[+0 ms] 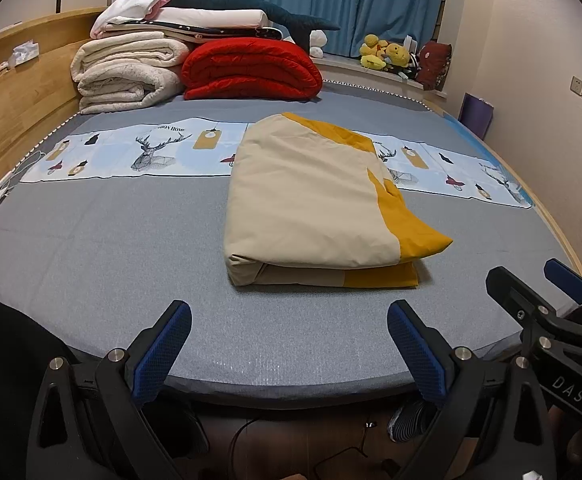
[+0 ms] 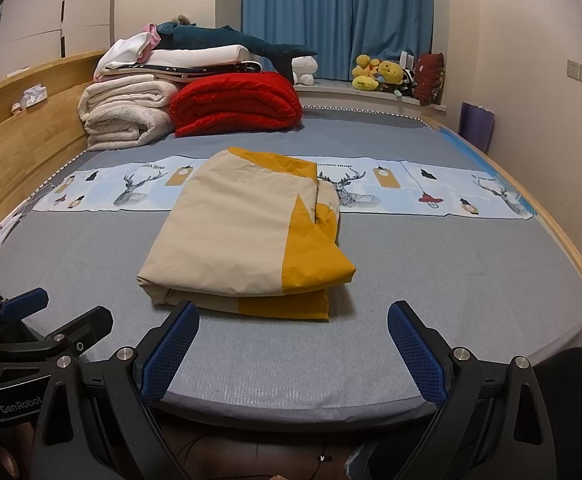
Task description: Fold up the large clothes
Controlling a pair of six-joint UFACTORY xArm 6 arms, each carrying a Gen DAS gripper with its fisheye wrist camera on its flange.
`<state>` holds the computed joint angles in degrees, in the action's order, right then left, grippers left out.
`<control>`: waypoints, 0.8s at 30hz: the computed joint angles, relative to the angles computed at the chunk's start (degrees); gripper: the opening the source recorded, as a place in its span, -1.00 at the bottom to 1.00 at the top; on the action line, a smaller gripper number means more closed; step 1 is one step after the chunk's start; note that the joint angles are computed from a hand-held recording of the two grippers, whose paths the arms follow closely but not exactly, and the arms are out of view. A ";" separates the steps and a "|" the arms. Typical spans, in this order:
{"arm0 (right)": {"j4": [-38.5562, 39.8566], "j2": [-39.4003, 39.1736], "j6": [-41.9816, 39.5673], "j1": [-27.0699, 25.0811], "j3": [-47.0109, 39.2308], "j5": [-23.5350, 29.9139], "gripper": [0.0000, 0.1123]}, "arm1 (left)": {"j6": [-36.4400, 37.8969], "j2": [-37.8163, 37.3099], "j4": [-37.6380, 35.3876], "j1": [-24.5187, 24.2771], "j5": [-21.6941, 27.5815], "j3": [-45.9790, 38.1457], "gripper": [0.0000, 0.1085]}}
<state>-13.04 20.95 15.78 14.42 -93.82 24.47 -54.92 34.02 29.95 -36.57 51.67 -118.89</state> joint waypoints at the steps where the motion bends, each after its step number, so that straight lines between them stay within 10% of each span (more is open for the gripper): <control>1: -0.10 -0.03 0.06 -0.01 0.06 -0.05 0.70 | 0.13 0.08 -0.07 0.01 0.07 -0.23 0.79; 24: -0.64 0.16 0.51 0.03 0.17 -0.46 0.70 | 0.29 1.15 0.11 -0.06 0.56 -1.97 0.79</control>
<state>-13.68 21.11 16.28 14.45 -93.66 24.00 -54.63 35.17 30.06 -36.63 52.23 -120.86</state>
